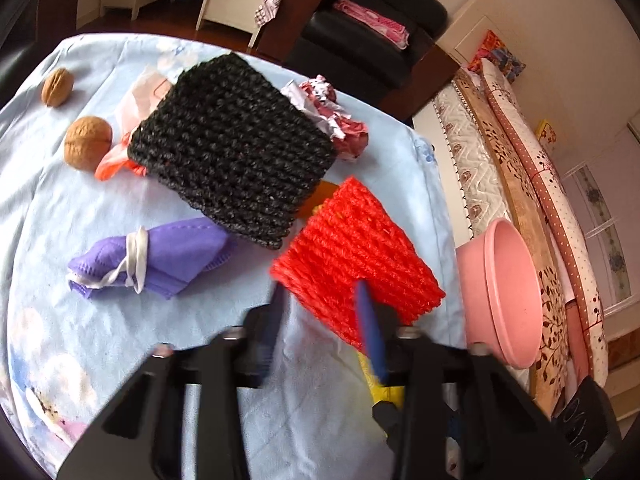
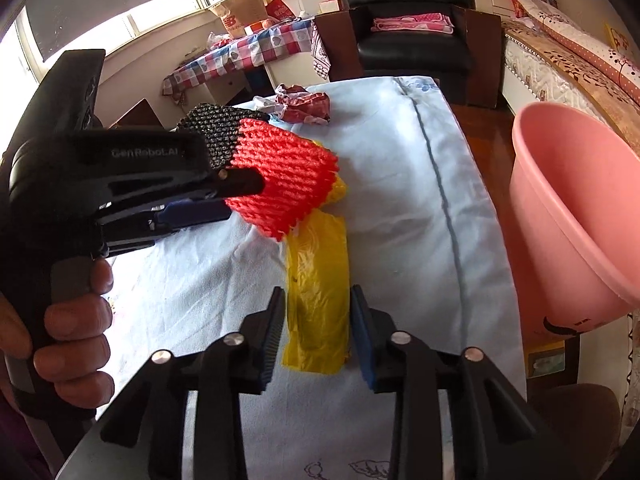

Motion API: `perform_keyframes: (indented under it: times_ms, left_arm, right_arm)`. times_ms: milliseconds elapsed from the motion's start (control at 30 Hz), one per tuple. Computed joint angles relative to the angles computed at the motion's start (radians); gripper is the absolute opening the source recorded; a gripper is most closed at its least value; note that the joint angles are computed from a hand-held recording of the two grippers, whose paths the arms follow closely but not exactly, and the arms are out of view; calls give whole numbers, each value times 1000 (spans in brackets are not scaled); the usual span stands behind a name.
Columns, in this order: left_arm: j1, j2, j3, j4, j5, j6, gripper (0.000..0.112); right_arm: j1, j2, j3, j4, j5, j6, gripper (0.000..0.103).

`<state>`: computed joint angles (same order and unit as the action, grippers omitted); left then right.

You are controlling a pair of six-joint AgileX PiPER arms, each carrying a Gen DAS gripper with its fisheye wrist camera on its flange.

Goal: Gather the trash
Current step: 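Grasp the yellow plastic bag with the right gripper while the left gripper grasps the red foam net, then carry both items over the pink bucket and open both grippers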

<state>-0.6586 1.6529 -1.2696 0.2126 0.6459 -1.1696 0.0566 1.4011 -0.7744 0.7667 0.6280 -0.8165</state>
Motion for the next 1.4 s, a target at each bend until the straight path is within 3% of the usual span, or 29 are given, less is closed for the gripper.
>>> perform_keyframes:
  times_ms: [133, 433, 667, 867, 1167, 1400]
  left_arm:
    - [-17, -13, 9, 52, 3, -26, 10]
    - [-72, -83, 6, 156, 20, -76, 9]
    - [-133, -59, -124, 247, 86, -69, 9]
    - [-198, 43, -317, 286, 142, 11, 9]
    - [-249, 299, -693, 195, 210, 208, 9]
    - [-263, 534, -1046, 103, 342, 349, 9]
  right_arm:
    - [-13, -6, 4, 8, 9, -8, 24]
    - [-103, -62, 18, 104, 77, -116, 18]
    - [-233, -110, -6, 170, 162, -171, 18]
    - [-383, -118, -61, 197, 215, -190, 18]
    - [-621, -29, -154, 207, 222, -191, 18]
    - [-686, 54, -202, 197, 196, -186, 19]
